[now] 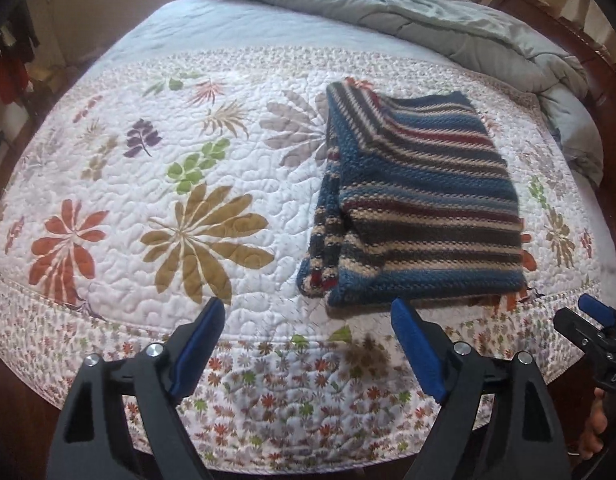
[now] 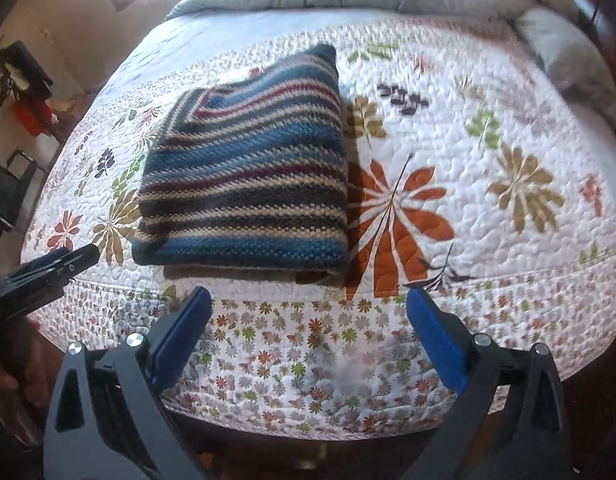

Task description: Fold small clothes

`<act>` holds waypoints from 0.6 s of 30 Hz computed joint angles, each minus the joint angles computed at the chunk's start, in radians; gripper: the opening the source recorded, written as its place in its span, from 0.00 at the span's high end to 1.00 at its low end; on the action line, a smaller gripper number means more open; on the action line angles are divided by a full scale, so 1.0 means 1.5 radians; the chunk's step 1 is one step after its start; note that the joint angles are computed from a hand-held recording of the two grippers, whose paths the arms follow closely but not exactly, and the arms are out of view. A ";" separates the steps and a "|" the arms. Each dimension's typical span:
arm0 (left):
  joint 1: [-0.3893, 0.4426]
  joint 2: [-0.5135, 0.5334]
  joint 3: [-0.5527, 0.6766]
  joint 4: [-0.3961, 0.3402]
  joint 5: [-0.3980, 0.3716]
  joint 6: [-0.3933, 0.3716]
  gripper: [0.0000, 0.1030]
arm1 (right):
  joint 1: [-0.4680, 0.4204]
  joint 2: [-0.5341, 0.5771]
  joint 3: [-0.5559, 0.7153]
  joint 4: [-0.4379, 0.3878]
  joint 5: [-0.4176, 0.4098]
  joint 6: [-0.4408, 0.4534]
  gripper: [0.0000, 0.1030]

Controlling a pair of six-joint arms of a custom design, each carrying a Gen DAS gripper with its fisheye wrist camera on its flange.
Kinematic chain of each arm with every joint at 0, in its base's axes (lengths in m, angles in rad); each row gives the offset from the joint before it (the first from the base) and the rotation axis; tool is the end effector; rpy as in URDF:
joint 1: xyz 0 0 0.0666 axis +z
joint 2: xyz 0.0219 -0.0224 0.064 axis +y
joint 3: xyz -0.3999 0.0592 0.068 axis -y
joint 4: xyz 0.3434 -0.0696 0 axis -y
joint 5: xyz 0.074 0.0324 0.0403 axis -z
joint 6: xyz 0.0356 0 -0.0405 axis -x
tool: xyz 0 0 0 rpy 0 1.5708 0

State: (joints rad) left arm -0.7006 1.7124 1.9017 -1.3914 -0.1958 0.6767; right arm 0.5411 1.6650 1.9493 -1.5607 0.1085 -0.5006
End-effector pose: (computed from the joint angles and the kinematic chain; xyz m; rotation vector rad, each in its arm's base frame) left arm 0.4032 -0.3315 0.4798 -0.0174 2.7324 -0.1166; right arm 0.4208 0.2479 0.5139 -0.0345 2.8317 0.0756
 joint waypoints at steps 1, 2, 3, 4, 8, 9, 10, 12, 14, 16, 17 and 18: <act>-0.004 -0.002 0.004 -0.006 -0.008 0.001 0.16 | 0.005 0.000 0.006 -0.004 0.008 -0.001 0.05; -0.006 -0.003 0.007 -0.011 -0.013 0.002 0.16 | 0.008 0.000 0.010 -0.006 0.012 -0.001 0.05; -0.010 -0.005 0.011 -0.017 -0.021 0.004 0.16 | 0.012 0.000 0.015 -0.009 0.016 -0.001 0.05; -0.014 -0.007 0.015 -0.022 -0.028 0.005 0.16 | 0.015 -0.002 0.019 -0.010 0.017 -0.002 0.05; -0.026 -0.018 0.025 -0.036 -0.053 0.008 0.15 | 0.024 -0.003 0.035 -0.022 0.028 -0.012 0.05; -0.028 -0.022 0.026 -0.037 -0.056 0.009 0.14 | 0.026 -0.004 0.037 -0.023 0.031 -0.014 0.05; -0.030 -0.024 0.028 -0.039 -0.059 0.010 0.14 | 0.028 -0.005 0.039 -0.024 0.030 -0.016 0.05; -0.035 -0.026 0.035 -0.045 -0.066 0.012 0.14 | 0.031 -0.005 0.044 -0.029 0.026 -0.021 0.05; -0.039 -0.027 0.041 -0.051 -0.074 0.012 0.13 | 0.035 -0.006 0.048 -0.030 0.026 -0.023 0.05; -0.042 -0.029 0.046 -0.050 -0.077 0.009 0.13 | 0.041 -0.003 0.057 -0.036 0.033 -0.021 0.05; -0.042 -0.029 0.046 -0.048 -0.077 0.008 0.13 | 0.043 0.000 0.061 -0.040 0.039 -0.022 0.05; -0.042 -0.028 0.048 -0.046 -0.078 0.006 0.13 | 0.045 0.002 0.066 -0.042 0.043 -0.022 0.05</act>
State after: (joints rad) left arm -0.7638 1.6699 1.9732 -1.4606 -0.3123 0.6851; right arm 0.6085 1.6680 2.0478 -1.6237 0.1724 -0.5334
